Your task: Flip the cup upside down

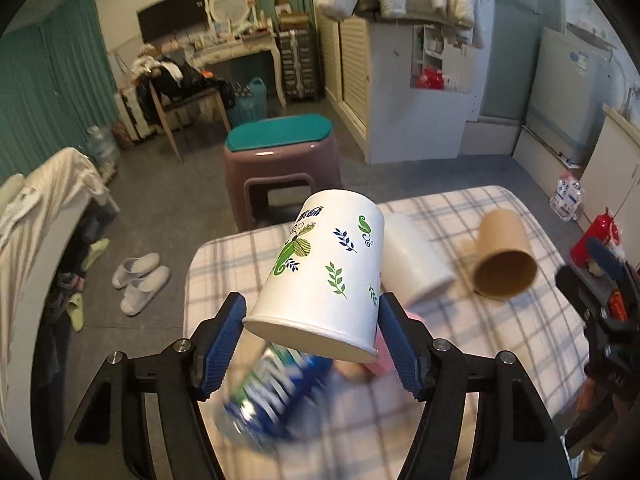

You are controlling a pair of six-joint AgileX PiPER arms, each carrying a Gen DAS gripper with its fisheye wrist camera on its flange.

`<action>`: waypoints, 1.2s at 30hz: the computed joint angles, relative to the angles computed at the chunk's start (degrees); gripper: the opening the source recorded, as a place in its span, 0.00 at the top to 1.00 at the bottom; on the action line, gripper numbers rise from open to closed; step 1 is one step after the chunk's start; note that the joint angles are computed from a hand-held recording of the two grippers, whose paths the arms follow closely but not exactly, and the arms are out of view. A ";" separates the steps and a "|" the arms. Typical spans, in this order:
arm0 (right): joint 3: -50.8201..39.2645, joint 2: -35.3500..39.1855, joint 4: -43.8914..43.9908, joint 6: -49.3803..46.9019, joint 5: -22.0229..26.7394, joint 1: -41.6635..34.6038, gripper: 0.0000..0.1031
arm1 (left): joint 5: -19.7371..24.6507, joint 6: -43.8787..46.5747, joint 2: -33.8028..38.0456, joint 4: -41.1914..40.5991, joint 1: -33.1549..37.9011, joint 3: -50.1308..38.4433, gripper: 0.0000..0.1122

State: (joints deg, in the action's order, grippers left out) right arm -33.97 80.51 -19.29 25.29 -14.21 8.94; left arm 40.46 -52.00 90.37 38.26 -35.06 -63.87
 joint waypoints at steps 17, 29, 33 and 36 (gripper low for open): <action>16.97 -13.57 -55.18 38.62 -9.37 -25.13 0.00 | 4.15 -48.06 11.14 12.41 -26.26 6.58 0.38; 15.16 -10.15 -56.00 39.94 -9.90 -27.46 0.00 | 1.73 -52.17 15.54 17.36 -25.41 5.50 0.33; 14.28 -10.15 -54.66 40.06 -7.62 -24.93 0.00 | 0.36 -50.49 14.56 16.78 -24.82 6.71 0.18; 13.76 -10.50 -53.89 40.29 -5.93 -23.13 0.00 | -0.54 -49.87 13.01 16.77 -25.20 8.58 0.15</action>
